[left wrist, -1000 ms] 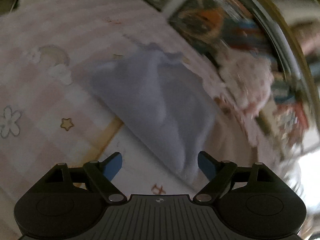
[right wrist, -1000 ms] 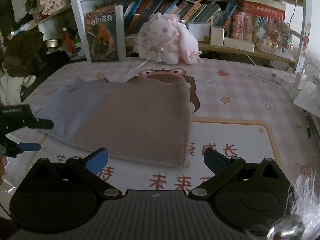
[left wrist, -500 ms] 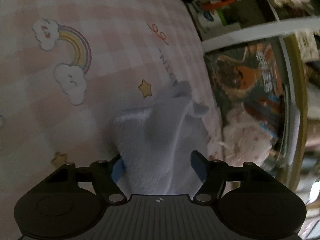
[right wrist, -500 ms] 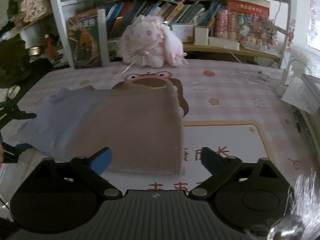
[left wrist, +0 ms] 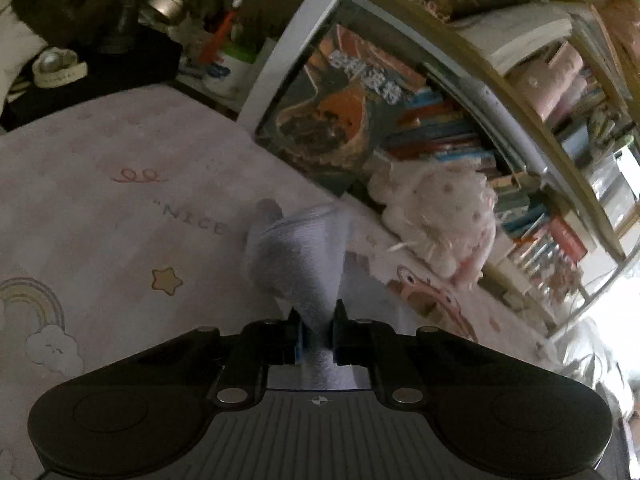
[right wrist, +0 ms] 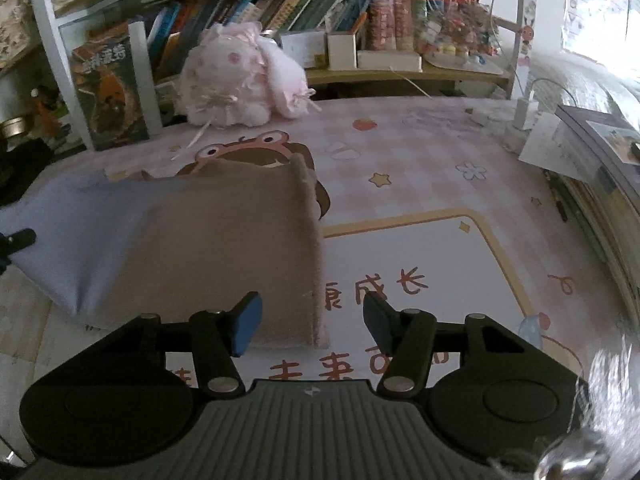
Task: Fold clothes
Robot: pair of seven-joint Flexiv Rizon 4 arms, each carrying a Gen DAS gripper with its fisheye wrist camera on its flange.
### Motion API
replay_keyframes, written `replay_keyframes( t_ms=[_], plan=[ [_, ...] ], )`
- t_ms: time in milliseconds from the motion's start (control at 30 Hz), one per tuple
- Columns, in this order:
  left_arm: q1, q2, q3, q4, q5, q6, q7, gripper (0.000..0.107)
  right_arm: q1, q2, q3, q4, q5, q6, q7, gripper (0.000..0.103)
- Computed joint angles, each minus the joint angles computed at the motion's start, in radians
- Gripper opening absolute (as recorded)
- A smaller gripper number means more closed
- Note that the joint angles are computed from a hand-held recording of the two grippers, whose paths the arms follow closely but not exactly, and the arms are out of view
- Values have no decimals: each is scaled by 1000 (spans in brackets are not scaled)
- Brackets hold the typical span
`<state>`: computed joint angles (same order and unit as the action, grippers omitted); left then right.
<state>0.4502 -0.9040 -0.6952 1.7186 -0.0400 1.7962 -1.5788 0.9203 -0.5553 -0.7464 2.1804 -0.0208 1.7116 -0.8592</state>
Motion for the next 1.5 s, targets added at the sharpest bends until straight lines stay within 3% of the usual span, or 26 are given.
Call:
replay_keyframes(
  t_ms=[100,200,333,433,500,567,633,667,733,833,967,1100,1267,1400,1500],
  plan=[
    [46,-33,-51,4,-68,-43,-67,13,23,-8,-22,-4,-4,-13,7,55],
    [87,-71,-97,-4,-118,-99,-108,24,47,-12,-46,0,-4,-21,20,55],
    [54,-68,-64,-30,-154,-147,-82,39,81,-15,-81,7,-5,-44,50,55],
    [56,-94,-85,-33,-158,-111,-52,43,102,-15,-106,13,-19,-58,69,55],
    [42,-100,-75,-46,-160,-99,-53,43,118,-14,-125,18,-29,-68,78,55],
    [32,-99,-66,-44,-158,-81,-60,36,128,-11,-138,23,-39,-76,85,55],
    [14,-90,-46,-48,-199,-91,-79,20,131,-6,-144,27,-48,-85,93,57],
    [32,-110,-70,-51,-188,-89,-105,16,128,-3,-141,27,-53,-88,96,60],
    [61,-138,-107,-45,-171,-65,-114,13,88,9,-100,19,-67,-95,101,62],
    [72,-135,-102,-39,-133,-46,-121,13,22,14,-39,0,-100,-102,111,63],
    [94,-112,-79,-12,-112,-16,-173,12,-53,3,21,-26,-143,-87,107,63],
    [113,-86,-47,17,-78,6,-211,13,-166,-1,132,-64,-180,-68,61,65],
    [92,-61,6,25,-45,27,-241,13,-367,-21,338,-140,-228,-41,-47,66],
    [23,-38,88,13,-54,52,-277,13,-541,-46,521,-205,-253,-20,-156,67],
    [-45,-12,171,6,-65,66,-301,13,-631,-64,610,-220,-253,71,-240,67]
  ],
)
